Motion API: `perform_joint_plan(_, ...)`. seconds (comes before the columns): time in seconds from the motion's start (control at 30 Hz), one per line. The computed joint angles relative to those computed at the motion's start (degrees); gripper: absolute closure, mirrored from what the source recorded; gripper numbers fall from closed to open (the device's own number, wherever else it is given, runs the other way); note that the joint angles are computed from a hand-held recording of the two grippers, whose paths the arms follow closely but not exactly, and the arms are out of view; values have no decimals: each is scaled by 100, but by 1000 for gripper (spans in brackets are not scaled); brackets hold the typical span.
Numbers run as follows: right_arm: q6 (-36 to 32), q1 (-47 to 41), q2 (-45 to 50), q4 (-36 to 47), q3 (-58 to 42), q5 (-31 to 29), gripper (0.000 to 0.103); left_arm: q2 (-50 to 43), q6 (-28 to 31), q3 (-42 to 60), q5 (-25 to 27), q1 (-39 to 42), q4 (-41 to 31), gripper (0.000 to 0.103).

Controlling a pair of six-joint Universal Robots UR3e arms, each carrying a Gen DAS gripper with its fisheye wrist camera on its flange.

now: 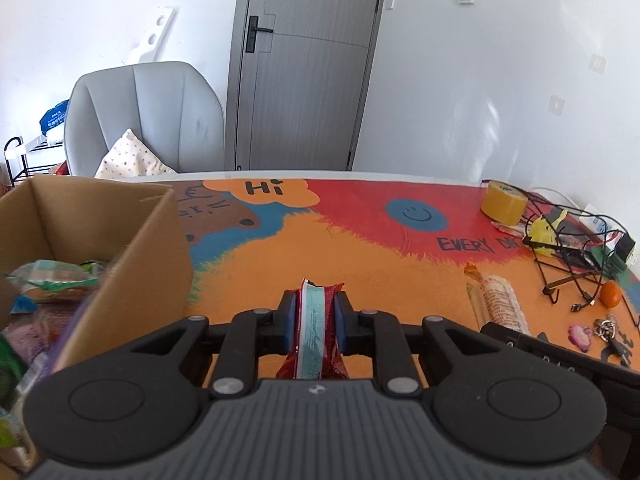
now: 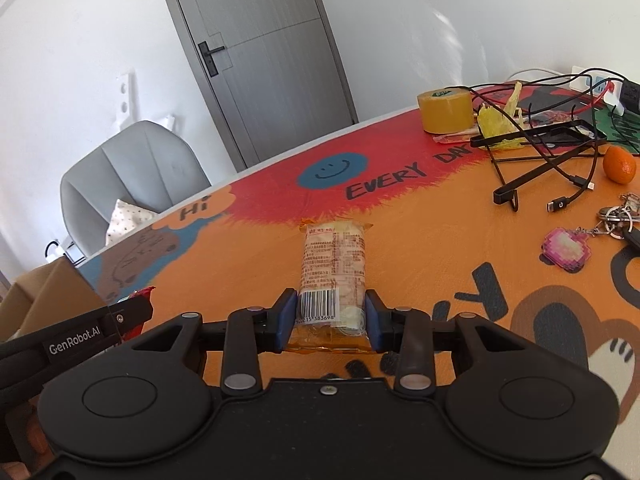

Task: Organize snacks
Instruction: 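Carry both snacks into the cardboard box and open both grippers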

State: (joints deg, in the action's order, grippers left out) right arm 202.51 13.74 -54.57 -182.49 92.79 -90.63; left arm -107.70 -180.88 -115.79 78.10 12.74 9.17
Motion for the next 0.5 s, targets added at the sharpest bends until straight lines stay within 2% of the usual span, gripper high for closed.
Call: perform_joint_plan(0.5,96,568,-747,-682,771,-233,66,1922,216,-1743,-860,1013,364,84)
